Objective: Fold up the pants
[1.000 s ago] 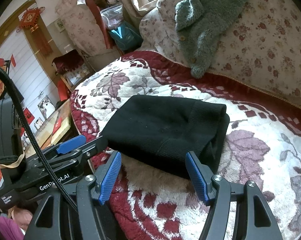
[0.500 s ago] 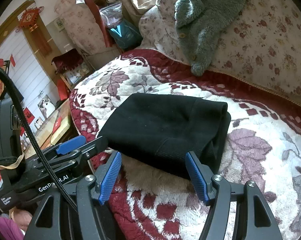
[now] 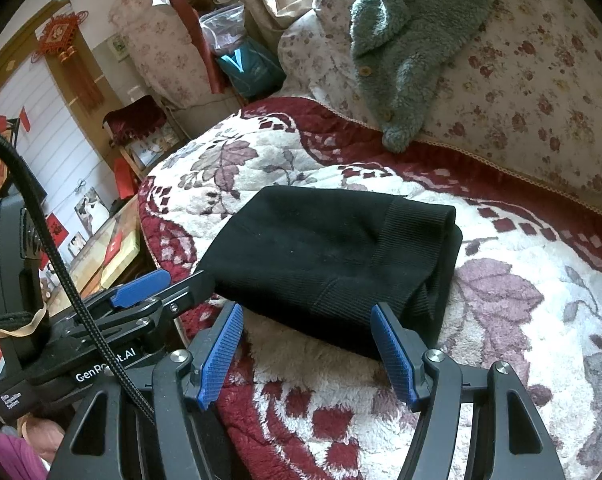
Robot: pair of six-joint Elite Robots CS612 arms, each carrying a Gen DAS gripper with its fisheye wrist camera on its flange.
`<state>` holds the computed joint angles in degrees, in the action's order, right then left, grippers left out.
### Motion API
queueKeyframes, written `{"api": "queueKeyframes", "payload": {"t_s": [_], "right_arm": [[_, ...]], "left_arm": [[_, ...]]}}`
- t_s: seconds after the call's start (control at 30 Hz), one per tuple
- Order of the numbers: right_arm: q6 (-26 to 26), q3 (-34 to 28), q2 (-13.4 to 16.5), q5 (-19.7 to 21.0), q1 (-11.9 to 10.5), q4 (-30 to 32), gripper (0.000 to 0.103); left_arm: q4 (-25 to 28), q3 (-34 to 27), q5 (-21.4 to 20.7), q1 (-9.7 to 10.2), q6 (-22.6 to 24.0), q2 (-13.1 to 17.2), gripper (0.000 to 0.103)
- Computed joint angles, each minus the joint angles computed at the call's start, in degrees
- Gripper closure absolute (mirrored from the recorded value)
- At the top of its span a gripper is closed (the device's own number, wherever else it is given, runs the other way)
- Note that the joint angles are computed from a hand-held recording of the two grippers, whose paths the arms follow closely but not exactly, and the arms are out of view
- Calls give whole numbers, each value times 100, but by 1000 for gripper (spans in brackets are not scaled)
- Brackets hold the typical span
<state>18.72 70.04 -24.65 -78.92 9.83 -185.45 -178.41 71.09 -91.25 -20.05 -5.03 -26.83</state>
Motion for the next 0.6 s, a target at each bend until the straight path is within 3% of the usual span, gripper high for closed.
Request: {"api": "queueKeyframes", "payload": {"t_s": [0.6], "right_arm": [[2,-16,1,-14,7,43,39]], "left_arm": [[4,-20,-7,9,-7,17,36]]}}
